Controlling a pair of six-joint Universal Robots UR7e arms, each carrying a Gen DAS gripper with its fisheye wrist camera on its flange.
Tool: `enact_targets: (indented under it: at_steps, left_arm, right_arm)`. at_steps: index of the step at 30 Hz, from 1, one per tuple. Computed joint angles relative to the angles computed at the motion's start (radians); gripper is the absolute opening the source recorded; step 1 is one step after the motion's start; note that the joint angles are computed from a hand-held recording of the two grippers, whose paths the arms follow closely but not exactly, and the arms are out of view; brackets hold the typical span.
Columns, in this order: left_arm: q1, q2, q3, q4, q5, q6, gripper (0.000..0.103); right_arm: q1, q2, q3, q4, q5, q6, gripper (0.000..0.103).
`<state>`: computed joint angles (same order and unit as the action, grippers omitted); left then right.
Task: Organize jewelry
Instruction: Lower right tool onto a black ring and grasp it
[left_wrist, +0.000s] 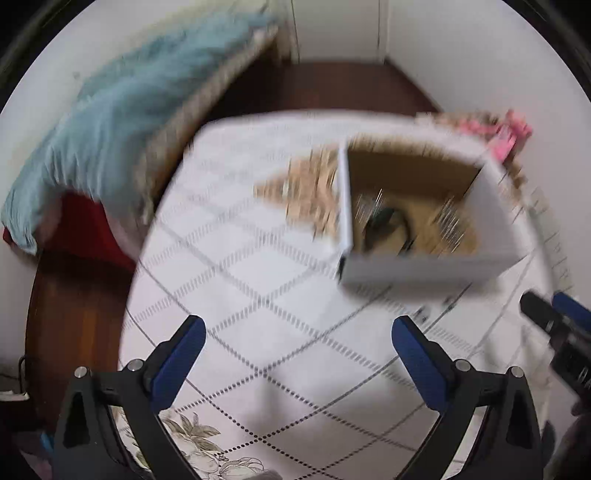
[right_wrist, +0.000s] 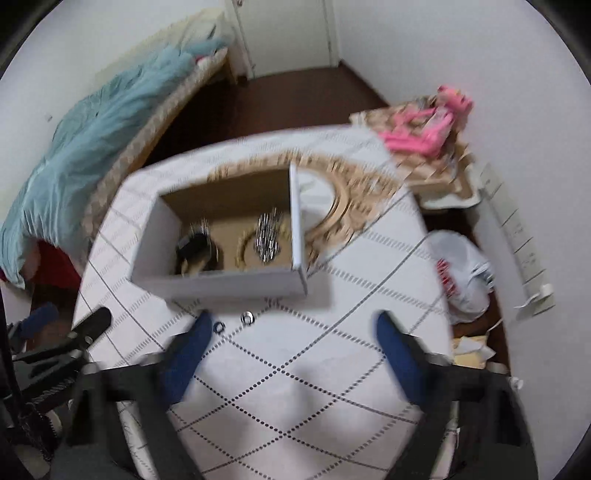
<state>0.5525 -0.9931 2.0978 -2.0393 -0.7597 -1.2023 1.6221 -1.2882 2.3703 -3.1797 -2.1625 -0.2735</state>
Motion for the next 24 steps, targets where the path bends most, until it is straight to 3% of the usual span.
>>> enact_targets:
  at_steps: [5,9,14,15,16,18,24]
  left_arm:
    - [0.054,0.031,0.022,-0.001,-0.043,-0.025,0.103]
    - [0.073,0.033,0.033,0.002,-0.05,-0.038,0.103]
    - [0.086,0.021,0.043,0.01,-0.047,-0.046,0.103]
    - [0.088,0.02,0.043,0.01,-0.047,-0.048,0.103]
    - [0.09,0.018,0.04,0.01,-0.047,-0.045,0.103]
    - [0.086,0.022,0.038,0.009,-0.045,-0.046,0.103]
    - [0.062,0.053,0.034,-0.093,-0.051,0.022,0.103]
  right_arm:
    - [-0.056,0.12,0.005,-0.094,0.079,-0.044,0.06]
    - [-0.052,0.218,-0.015,-0.173,0.068,-0.076,0.06]
    - [-0.027,0.295,-0.041,-0.248,0.004,-0.113,0.044]
    - [-0.021,0.306,-0.044,-0.263,-0.011,-0.121,0.036]
    - [-0.016,0.313,-0.046,-0.274,-0.02,-0.129,0.023]
    - [-0.019,0.312,-0.042,-0.284,-0.013,-0.142,0.013]
    - [-0.057,0.209,0.014,-0.299,0.045,-0.128,0.013]
